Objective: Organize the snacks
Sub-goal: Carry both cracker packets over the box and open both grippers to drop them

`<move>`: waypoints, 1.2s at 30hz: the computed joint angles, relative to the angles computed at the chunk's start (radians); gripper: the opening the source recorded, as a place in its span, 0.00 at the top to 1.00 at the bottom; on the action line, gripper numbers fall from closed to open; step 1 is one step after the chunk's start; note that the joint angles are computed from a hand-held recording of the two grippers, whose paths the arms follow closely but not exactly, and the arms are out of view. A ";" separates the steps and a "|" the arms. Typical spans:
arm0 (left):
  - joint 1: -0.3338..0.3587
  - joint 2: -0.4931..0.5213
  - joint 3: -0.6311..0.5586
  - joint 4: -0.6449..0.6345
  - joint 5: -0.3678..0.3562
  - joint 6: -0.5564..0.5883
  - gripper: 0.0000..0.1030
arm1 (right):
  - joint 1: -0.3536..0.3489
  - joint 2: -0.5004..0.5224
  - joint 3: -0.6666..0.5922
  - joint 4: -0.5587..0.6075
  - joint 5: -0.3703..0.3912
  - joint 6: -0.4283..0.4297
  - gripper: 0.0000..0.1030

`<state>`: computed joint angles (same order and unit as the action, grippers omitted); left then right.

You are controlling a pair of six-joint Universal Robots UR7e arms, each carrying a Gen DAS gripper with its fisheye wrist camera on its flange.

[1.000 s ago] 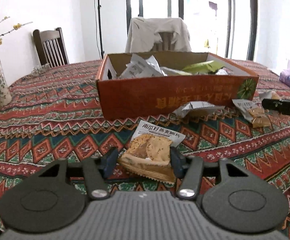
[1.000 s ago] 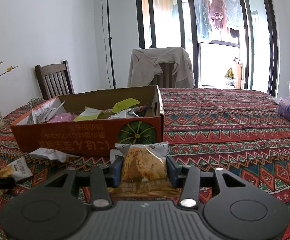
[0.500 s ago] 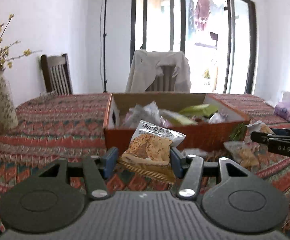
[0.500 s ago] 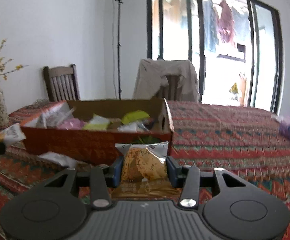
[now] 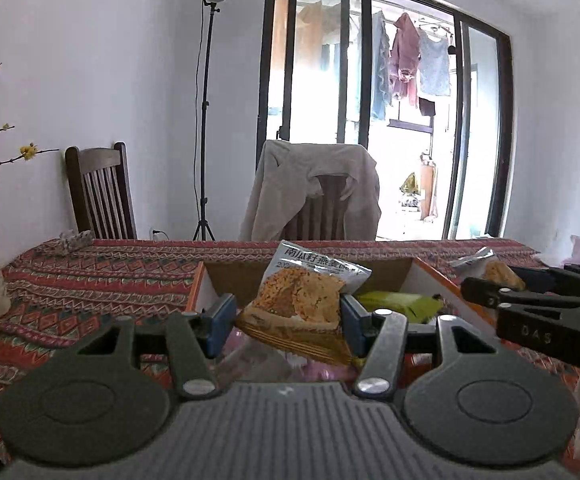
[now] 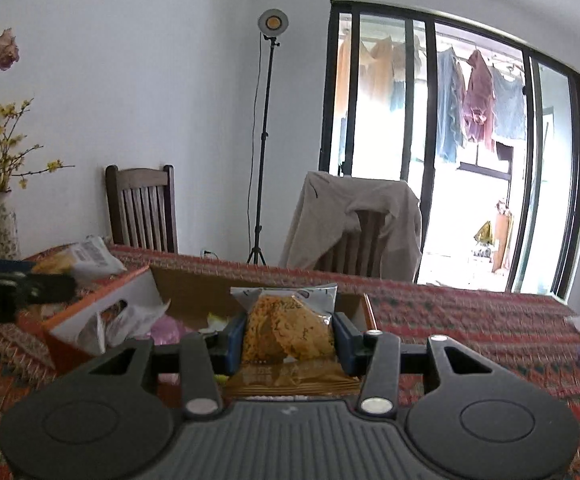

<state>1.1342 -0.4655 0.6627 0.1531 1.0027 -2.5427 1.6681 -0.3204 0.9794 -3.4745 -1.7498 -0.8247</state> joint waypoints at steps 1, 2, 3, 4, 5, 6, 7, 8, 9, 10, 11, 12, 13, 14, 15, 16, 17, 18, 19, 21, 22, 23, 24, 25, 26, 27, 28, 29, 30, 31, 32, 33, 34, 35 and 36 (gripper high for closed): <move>0.002 0.021 -0.036 0.004 -0.003 0.001 0.45 | 0.002 0.020 -0.041 0.020 -0.001 0.001 0.57; 0.004 0.040 -0.071 0.009 -0.008 -0.001 0.45 | 0.004 0.042 -0.086 0.040 -0.004 0.006 0.57; 0.006 0.066 -0.117 0.019 -0.008 -0.007 0.45 | 0.005 0.062 -0.126 0.059 -0.006 0.012 0.57; 0.009 0.080 -0.143 0.023 -0.007 -0.014 0.45 | 0.005 0.084 -0.172 0.082 -0.010 0.022 0.57; 0.013 0.104 -0.188 0.034 -0.012 -0.020 0.45 | 0.004 0.107 -0.218 0.107 -0.014 0.037 0.57; 0.016 0.138 -0.254 0.061 -0.021 -0.027 0.45 | 0.002 0.121 -0.246 0.123 -0.017 0.051 0.57; 0.019 0.170 -0.315 0.085 -0.028 -0.035 0.45 | -0.001 0.138 -0.279 0.143 -0.019 0.072 0.57; 0.024 0.202 -0.379 0.113 -0.032 -0.040 0.45 | -0.004 0.146 -0.291 0.148 -0.017 0.085 0.57; 0.028 0.229 -0.425 0.122 -0.039 -0.040 0.45 | -0.009 0.152 -0.293 0.147 -0.011 0.093 0.57; 0.033 0.234 -0.429 0.107 -0.037 -0.033 0.45 | -0.014 0.159 -0.295 0.137 -0.003 0.086 0.57; 0.039 0.220 -0.390 0.069 -0.030 -0.026 0.45 | -0.020 0.166 -0.294 0.121 0.006 0.067 0.57; 0.043 0.215 -0.371 0.046 -0.033 -0.012 0.45 | -0.024 0.174 -0.297 0.109 0.008 0.044 0.57; 0.044 0.219 -0.371 0.044 -0.041 -0.005 0.45 | -0.026 0.180 -0.299 0.107 0.004 0.028 0.57; 0.047 0.224 -0.381 0.052 -0.041 -0.007 0.45 | -0.026 0.181 -0.300 0.118 0.001 0.029 0.57; 0.050 0.231 -0.397 0.067 -0.037 -0.016 0.45 | -0.028 0.178 -0.296 0.132 0.003 0.035 0.57; 0.052 0.238 -0.415 0.082 -0.035 -0.021 0.45 | -0.028 0.179 -0.297 0.138 0.003 0.036 0.57; 0.054 0.239 -0.414 0.080 -0.034 -0.019 0.45 | -0.029 0.181 -0.301 0.141 0.001 0.034 0.57; 0.055 0.229 -0.393 0.066 -0.032 -0.013 0.43 | -0.030 0.180 -0.300 0.146 0.000 0.034 0.57; 0.056 0.210 -0.350 0.039 -0.032 -0.008 0.42 | -0.030 0.182 -0.305 0.155 -0.003 0.036 0.56; 0.058 0.179 -0.282 -0.007 -0.023 -0.002 0.35 | -0.033 0.173 -0.287 0.152 -0.002 0.044 0.49; 0.058 0.163 -0.247 -0.027 -0.017 -0.006 0.29 | -0.033 0.171 -0.282 0.144 -0.002 0.049 0.34; 0.058 0.148 -0.218 -0.052 -0.010 -0.008 0.16 | -0.034 0.167 -0.273 0.131 0.002 0.054 0.17; 0.058 0.122 -0.160 -0.107 -0.009 -0.004 0.02 | -0.036 0.164 -0.266 0.118 0.011 0.061 0.09; 0.056 0.103 -0.116 -0.154 -0.014 0.002 0.00 | -0.038 0.159 -0.255 0.099 0.021 0.068 0.00; 0.055 0.088 -0.079 -0.198 -0.019 0.007 0.00 | -0.038 0.160 -0.256 0.096 0.025 0.074 0.00; 0.055 0.086 -0.075 -0.201 -0.025 0.006 0.00 | -0.039 0.160 -0.258 0.096 0.026 0.079 0.00; 0.055 0.092 -0.087 -0.186 -0.031 -0.001 0.00 | -0.040 0.162 -0.262 0.101 0.022 0.081 0.00; 0.055 0.102 -0.110 -0.163 -0.036 -0.007 0.00 | -0.040 0.167 -0.272 0.109 0.016 0.081 0.00; 0.055 0.114 -0.132 -0.141 -0.044 -0.010 0.00 | -0.038 0.174 -0.285 0.115 0.005 0.079 0.00; 0.055 0.124 -0.150 -0.128 -0.050 -0.006 0.00 | -0.038 0.179 -0.293 0.117 -0.002 0.077 0.00; 0.054 0.126 -0.153 -0.127 -0.055 0.001 0.00 | -0.038 0.183 -0.298 0.117 -0.005 0.076 0.00; 0.054 0.120 -0.140 -0.139 -0.054 0.007 0.00 | -0.038 0.185 -0.302 0.116 -0.006 0.078 0.00; 0.053 0.113 -0.124 -0.155 -0.051 0.012 0.00 | -0.037 0.186 -0.305 0.114 -0.005 0.080 0.00; 0.052 0.102 -0.103 -0.171 -0.045 0.013 0.00 | -0.037 0.186 -0.305 0.111 -0.004 0.082 0.00; 0.052 0.098 -0.098 -0.173 -0.041 0.008 0.00 | -0.038 0.185 -0.304 0.108 -0.002 0.085 0.00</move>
<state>1.1862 -0.3677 0.5642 -0.0197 0.9620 -2.5347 1.6304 -0.1359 0.6758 -3.3668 -1.7516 -0.7398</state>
